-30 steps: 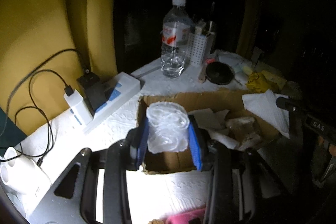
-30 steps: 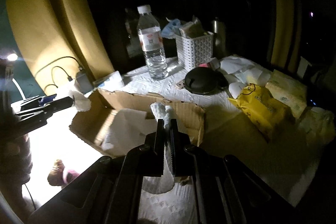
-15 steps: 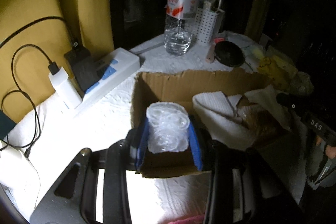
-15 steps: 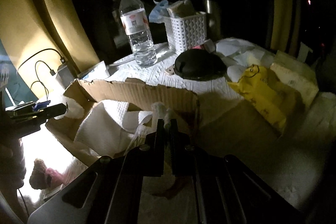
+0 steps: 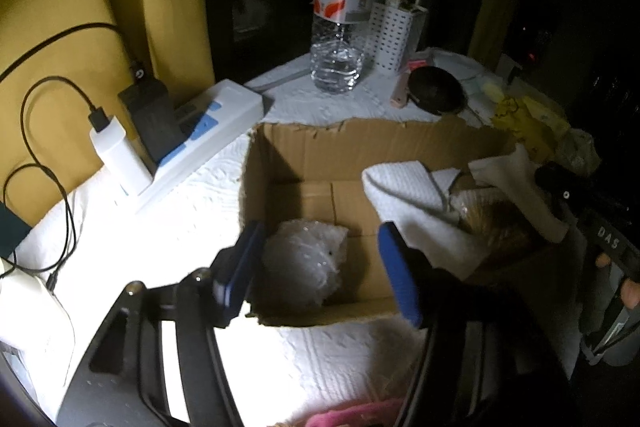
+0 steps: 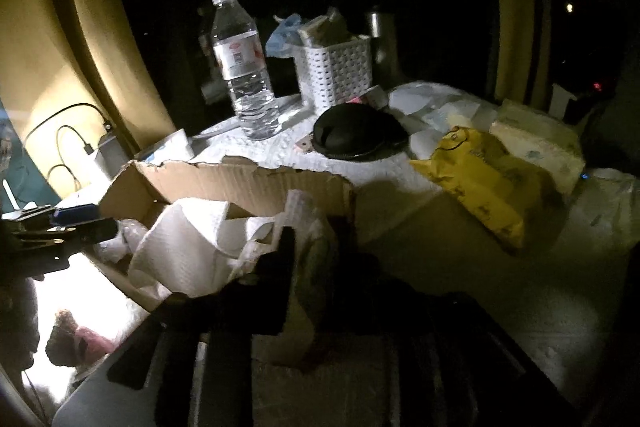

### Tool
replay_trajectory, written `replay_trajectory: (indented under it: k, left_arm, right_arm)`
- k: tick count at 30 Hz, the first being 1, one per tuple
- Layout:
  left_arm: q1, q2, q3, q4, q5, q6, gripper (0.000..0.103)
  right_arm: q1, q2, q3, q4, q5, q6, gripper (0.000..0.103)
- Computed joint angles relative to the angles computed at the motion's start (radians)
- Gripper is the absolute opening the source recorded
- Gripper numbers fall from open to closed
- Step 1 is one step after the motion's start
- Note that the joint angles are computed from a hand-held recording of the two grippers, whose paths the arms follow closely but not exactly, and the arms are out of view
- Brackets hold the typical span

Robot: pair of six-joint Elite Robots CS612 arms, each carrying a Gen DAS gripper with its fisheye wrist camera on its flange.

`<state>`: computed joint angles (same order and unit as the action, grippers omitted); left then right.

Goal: Organize soft objects
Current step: 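Release the plastic bag into the box with the left tool while the right tool drops the cloth in, then withdraw both open tools from the box toward the teddy bear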

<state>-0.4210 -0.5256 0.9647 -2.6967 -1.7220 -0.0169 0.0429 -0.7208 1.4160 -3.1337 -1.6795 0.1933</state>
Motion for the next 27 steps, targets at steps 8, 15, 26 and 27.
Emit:
replay_trajectory:
  k: [8, 15, 26, 27]
  left_arm:
    - [0.001, -0.014, 0.026, -0.018, -0.019, 0.009, 0.062]
    - [0.002, -0.013, 0.029, -0.022, -0.018, 0.005, 0.063]
    - [0.002, -0.044, 0.082, -0.075, -0.038, 0.006, 0.063]
    - [0.002, -0.050, 0.091, -0.083, -0.040, 0.007, 0.063]
  right_arm:
    - [-0.001, 0.009, -0.010, 0.080, -0.043, 0.035, 0.043]
    - [-0.012, 0.034, -0.039, 0.157, -0.001, 0.073, 0.043]
    - [0.000, -0.002, 0.003, 0.086, -0.031, 0.069, 0.056]
    - [0.002, -0.007, 0.008, 0.077, -0.036, 0.069, 0.056]
